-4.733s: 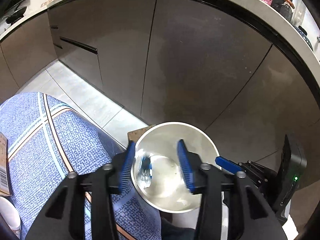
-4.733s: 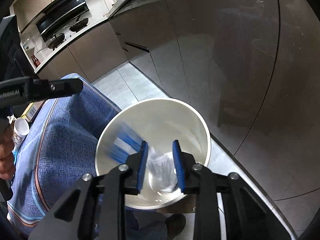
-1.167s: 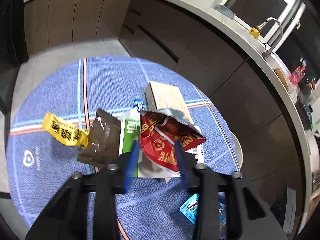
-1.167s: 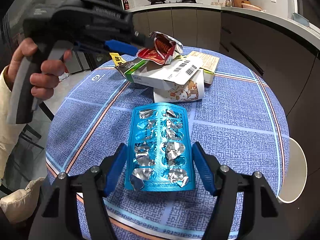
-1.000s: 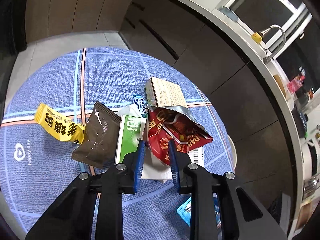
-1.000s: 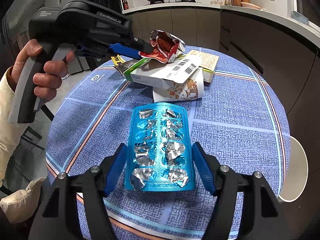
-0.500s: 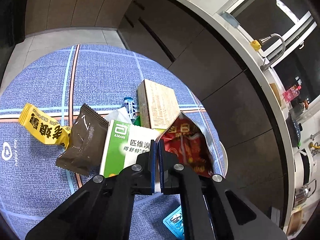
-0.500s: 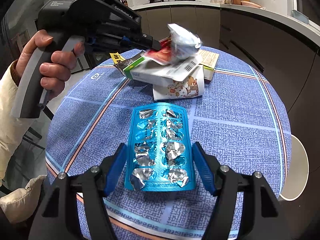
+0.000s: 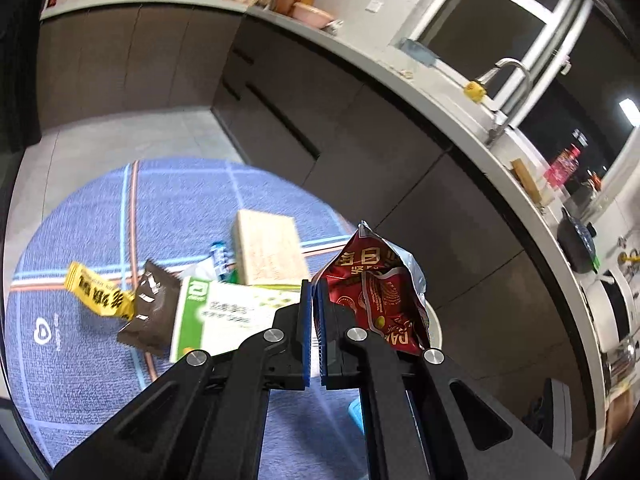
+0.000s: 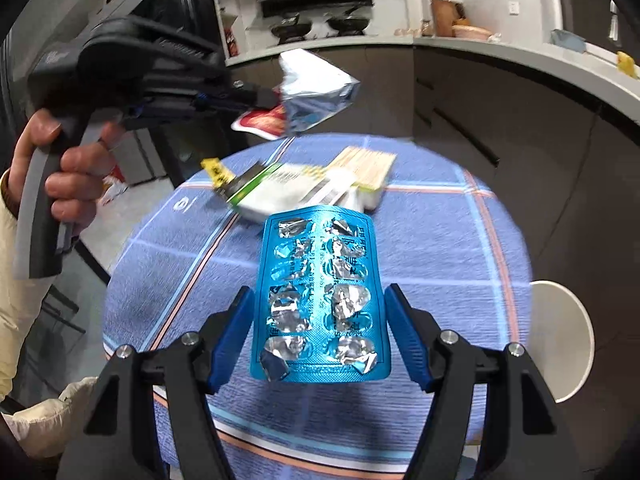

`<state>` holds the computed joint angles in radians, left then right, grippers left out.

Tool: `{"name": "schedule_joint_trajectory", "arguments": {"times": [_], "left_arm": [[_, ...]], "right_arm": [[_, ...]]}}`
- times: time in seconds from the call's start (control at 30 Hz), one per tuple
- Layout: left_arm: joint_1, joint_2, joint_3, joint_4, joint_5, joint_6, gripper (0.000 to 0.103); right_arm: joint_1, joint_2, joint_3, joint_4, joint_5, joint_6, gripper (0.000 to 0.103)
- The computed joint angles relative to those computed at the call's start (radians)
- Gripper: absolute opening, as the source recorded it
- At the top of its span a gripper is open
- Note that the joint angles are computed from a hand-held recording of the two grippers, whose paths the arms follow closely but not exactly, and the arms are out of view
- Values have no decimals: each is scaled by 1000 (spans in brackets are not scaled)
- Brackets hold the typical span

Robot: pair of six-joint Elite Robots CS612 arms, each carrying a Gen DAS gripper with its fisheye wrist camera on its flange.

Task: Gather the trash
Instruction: 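Carry the blister pack and snack bag to the white bin and release both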

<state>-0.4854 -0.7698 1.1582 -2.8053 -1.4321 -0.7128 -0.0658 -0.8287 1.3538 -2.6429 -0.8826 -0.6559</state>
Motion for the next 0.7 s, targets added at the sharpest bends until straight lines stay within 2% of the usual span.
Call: {"name": "schedule_joint_trajectory", "arguments": {"times": [0.2, 0.43, 0.6, 0.7], "left_arm": [[-27, 26, -75, 31, -2, 79, 2], [-53, 108, -221, 107, -44, 148, 2], [-65, 219, -409, 224, -111, 166, 2], [-71, 312, -569, 318, -147, 177, 2]], "right_arm": [[-35, 8, -11, -78, -21, 86, 67], [-85, 45, -47, -132, -92, 212, 67], [-112, 80, -76, -136, -146, 266, 67], [-123, 112, -110, -119, -171, 289, 67]]}}
